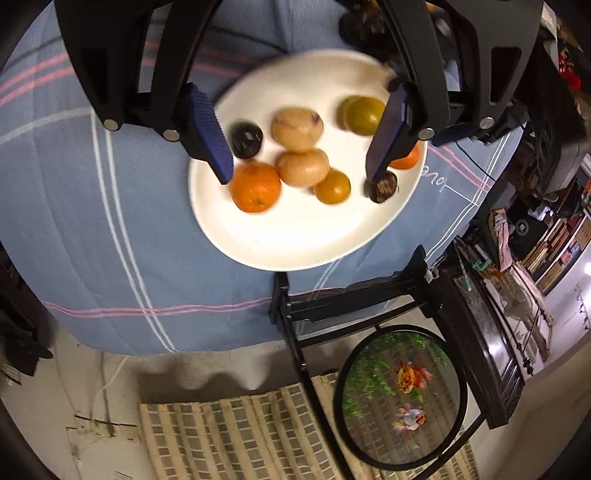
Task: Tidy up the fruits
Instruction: 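Lower both held fruits onto the white plate and open both grippers, then move both open grippers back over the fruit pile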
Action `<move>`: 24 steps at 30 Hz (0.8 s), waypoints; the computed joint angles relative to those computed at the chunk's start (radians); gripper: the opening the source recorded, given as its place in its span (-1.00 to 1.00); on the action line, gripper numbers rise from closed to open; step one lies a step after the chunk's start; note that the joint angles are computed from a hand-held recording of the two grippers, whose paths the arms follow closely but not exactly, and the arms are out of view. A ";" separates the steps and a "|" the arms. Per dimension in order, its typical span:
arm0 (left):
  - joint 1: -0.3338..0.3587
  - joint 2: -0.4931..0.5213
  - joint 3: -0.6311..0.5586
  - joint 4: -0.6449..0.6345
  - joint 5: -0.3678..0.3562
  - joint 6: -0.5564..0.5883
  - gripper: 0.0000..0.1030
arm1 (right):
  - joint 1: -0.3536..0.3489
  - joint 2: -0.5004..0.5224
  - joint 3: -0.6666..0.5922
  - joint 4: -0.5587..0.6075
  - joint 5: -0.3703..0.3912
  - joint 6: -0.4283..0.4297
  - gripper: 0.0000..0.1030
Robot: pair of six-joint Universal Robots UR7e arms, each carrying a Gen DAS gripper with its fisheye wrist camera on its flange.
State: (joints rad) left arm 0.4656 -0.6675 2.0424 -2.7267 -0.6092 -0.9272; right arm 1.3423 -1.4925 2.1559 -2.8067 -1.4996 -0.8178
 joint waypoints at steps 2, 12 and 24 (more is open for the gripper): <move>-0.018 -0.031 0.042 0.031 0.010 -0.078 0.78 | -0.034 -0.043 0.031 -0.001 0.022 -0.008 0.81; -0.153 -0.139 0.198 0.204 0.004 -0.414 0.84 | -0.325 -0.307 0.131 0.168 0.273 -0.037 0.92; -0.227 -0.133 0.280 0.108 -0.074 -0.413 0.91 | -0.375 -0.333 0.126 0.235 0.296 -0.009 0.92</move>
State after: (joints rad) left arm 0.2389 -0.8001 2.3220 -2.6185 -0.6836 -1.3404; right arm 0.9675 -1.8251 2.2816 -2.5719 -1.2034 -0.8272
